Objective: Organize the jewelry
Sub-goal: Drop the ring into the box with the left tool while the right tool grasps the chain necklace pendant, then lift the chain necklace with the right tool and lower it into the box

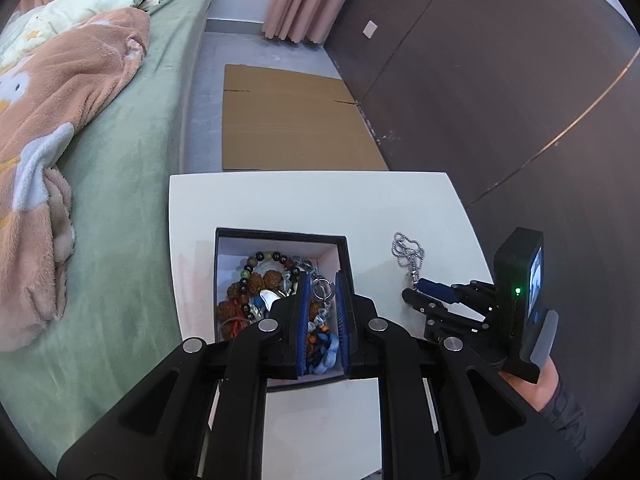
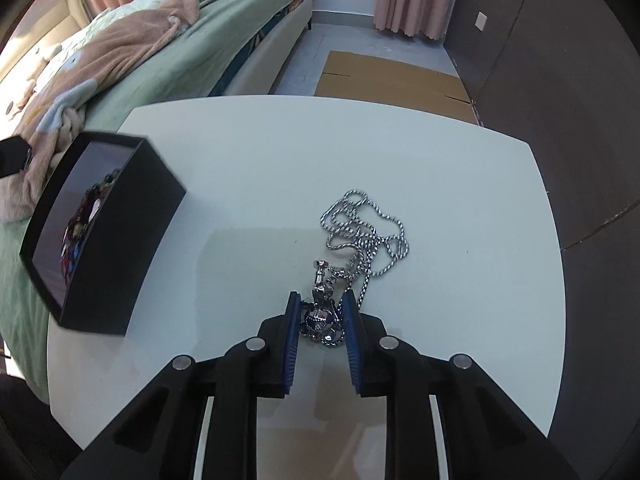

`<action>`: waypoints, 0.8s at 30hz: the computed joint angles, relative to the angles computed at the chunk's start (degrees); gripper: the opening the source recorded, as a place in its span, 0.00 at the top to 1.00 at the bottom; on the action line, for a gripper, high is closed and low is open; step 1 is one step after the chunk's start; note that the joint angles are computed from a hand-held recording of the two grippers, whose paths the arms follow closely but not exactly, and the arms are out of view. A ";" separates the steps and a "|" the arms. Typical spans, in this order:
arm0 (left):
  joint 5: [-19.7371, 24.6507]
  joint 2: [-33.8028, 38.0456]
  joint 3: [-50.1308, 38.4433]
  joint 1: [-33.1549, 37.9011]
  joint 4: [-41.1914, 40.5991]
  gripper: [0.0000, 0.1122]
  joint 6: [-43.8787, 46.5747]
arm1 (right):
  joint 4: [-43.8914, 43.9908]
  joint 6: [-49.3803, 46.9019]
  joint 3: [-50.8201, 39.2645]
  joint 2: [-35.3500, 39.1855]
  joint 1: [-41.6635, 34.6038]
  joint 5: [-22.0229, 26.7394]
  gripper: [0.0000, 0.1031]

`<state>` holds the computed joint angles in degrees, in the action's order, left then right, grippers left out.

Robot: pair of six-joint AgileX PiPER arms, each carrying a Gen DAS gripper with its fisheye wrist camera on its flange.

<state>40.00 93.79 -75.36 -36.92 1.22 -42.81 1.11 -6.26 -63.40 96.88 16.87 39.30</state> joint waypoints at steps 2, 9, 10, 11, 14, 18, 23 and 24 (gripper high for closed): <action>-0.90 -0.56 1.07 0.22 -1.25 0.88 0.56 | 1.49 -1.00 0.09 -1.28 -0.36 1.46 0.80; -1.96 -0.90 2.45 1.68 -5.08 0.88 4.63 | 4.55 -3.52 -4.53 -9.46 -0.66 9.20 0.80; -2.01 -0.84 2.57 1.96 -6.12 0.79 5.55 | 4.69 -3.65 -5.63 -10.33 -0.54 10.14 0.80; -2.25 -0.96 3.05 2.43 -7.28 0.68 6.17 | 4.61 -3.61 -7.08 -11.39 -0.29 11.46 0.80; -5.61 -3.36 6.44 2.45 -7.71 0.40 5.03 | 5.80 -4.37 -10.85 -13.58 -0.10 14.57 0.80; -5.24 -6.72 9.46 2.69 -7.40 0.40 2.65 | 6.45 -4.05 -15.49 -15.28 1.35 17.56 0.80; -2.41 -11.98 11.41 1.26 0.00 0.39 -5.42 | 6.44 -2.67 -22.01 -15.61 4.78 20.41 0.80; -1.82 -12.95 11.59 0.61 2.27 0.35 -7.79 | 6.29 -2.35 -23.34 -15.62 5.44 21.07 0.80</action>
